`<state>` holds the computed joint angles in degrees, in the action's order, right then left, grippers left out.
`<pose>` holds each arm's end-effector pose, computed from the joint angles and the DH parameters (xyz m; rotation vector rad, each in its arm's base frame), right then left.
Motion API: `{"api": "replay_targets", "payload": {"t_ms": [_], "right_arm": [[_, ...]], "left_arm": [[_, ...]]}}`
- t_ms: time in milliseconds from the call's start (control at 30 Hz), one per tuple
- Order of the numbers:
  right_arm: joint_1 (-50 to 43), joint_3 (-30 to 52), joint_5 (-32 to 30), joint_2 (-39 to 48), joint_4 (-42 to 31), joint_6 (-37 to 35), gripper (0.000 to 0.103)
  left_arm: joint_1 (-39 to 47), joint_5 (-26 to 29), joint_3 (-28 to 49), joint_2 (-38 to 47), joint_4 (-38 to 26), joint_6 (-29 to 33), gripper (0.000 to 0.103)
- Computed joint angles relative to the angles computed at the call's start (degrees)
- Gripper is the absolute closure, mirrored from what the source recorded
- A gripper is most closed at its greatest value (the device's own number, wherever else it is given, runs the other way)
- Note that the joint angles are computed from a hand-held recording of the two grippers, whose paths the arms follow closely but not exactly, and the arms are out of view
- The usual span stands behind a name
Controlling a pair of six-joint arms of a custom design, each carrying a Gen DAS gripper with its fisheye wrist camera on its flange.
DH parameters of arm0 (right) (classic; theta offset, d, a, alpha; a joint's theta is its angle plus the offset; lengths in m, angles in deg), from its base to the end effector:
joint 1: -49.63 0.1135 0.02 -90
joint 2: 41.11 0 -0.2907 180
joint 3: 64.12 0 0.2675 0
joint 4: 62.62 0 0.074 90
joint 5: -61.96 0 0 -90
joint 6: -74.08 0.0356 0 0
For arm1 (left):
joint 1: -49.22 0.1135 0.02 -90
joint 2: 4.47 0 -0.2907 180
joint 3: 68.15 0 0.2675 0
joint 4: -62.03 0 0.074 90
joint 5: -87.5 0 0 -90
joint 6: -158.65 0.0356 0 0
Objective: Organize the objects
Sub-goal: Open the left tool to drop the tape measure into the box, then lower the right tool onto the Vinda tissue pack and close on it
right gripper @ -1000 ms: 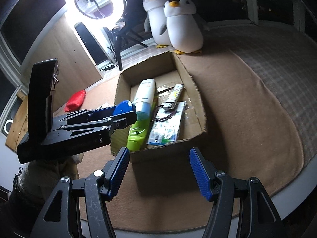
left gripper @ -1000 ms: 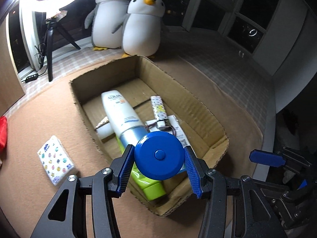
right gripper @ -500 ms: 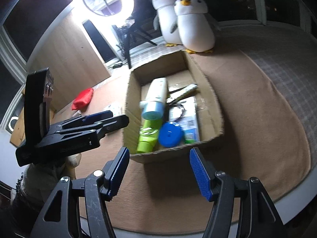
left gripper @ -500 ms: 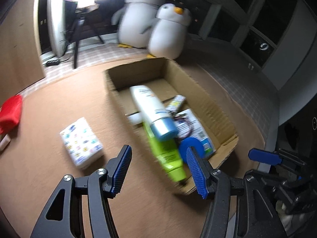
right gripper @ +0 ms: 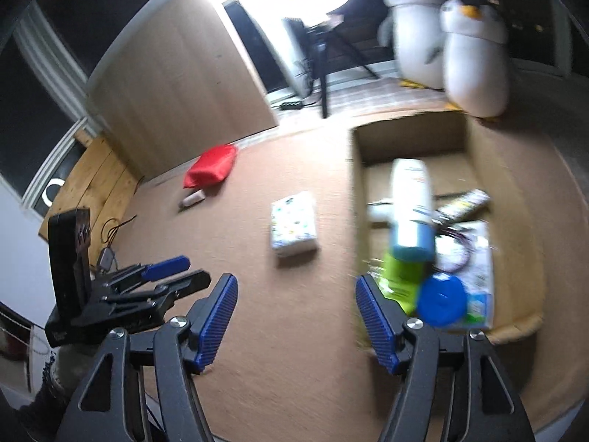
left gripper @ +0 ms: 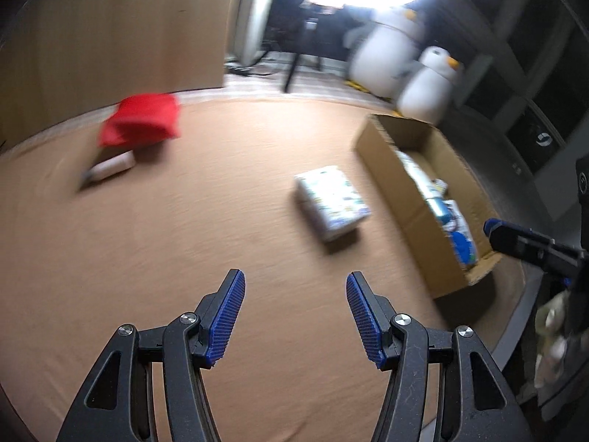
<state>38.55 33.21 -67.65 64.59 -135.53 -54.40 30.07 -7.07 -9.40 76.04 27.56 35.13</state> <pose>0.3760 -0.0505 0.2542 -0.6886 2.5219 0.7709 0.2667 -0.0896 0.2100 -0.3520 2.5434 -0.2539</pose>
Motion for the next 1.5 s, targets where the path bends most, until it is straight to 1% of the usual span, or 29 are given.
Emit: {"api": "replay_targets", "payload": {"t_ms": [133,200,333,400,500,600,767,833,933,1067,1133,1200,1267,1367,1467,1500], "right_arm": [[6.0,2.2,1.0,2.0,0.4,3.0,0.039],[9.4,4.0,2.3,3.5,1.3,5.3,0.039],[15.4,9.3,6.6,8.4,2.9,10.8,0.039],[17.5,11.6,9.6,11.2,3.9,13.7,0.039],[19.7,14.9,13.6,15.3,4.9,17.3,0.039],[21.2,15.4,18.0,17.1,7.5,20.0,0.039],[22.6,17.2,21.0,20.4,7.2,21.9,0.039],[22.9,17.3,20.9,20.9,7.2,22.0,0.039],[23.0,17.3,18.9,21.4,6.1,22.4,0.039],[23.7,14.5,17.2,20.0,5.5,22.7,0.039],[24.1,13.2,14.8,19.6,4.4,22.6,0.039],[25.1,10.6,14.1,18.3,5.3,22.1,0.039],[26.1,8.9,13.4,17.5,5.9,21.5,0.039],[26.5,7.8,10.3,17.4,5.0,21.0,0.039],[25.9,6.5,9.1,16.6,6.0,22.3,0.039],[25.3,6.5,8.1,16.5,5.9,22.8,0.039]], "left_arm": [[5.3,1.4,-5.4,-6.8,-0.9,1.5,0.042],[6.9,1.9,-6.4,-8.7,-1.5,2.5,0.042],[10.2,3.6,-8.9,-13.0,-2.7,4.4,0.042],[11.7,4.6,-9.6,-14.6,-3.2,5.3,0.042],[13.9,5.9,-10.5,-16.2,-3.6,6.6,0.042],[16.6,7.7,-11.7,-17.2,-3.5,8.1,0.042],[19.8,9.9,-12.6,-17.3,-3.0,9.7,0.042],[20.4,10.3,-12.8,-17.1,-2.7,10.2,0.042],[21.3,10.9,-13.1,-16.2,-1.9,10.7,0.042],[22.4,12.0,-13.5,-15.0,-0.8,11.2,0.042],[22.6,12.3,-13.6,-14.3,-0.2,11.3,0.042],[23.1,13.3,-13.8,-13.0,0.9,11.6,0.042],[23.2,15.2,-13.9,-10.9,2.5,12.3,0.042],[22.9,18.0,-13.4,-5.6,6.8,12.9,0.039],[21.8,19.4,-10.8,0.7,9.5,14.1,0.037],[21.3,19.4,-9.6,2.7,9.8,14.6,0.035]]}}
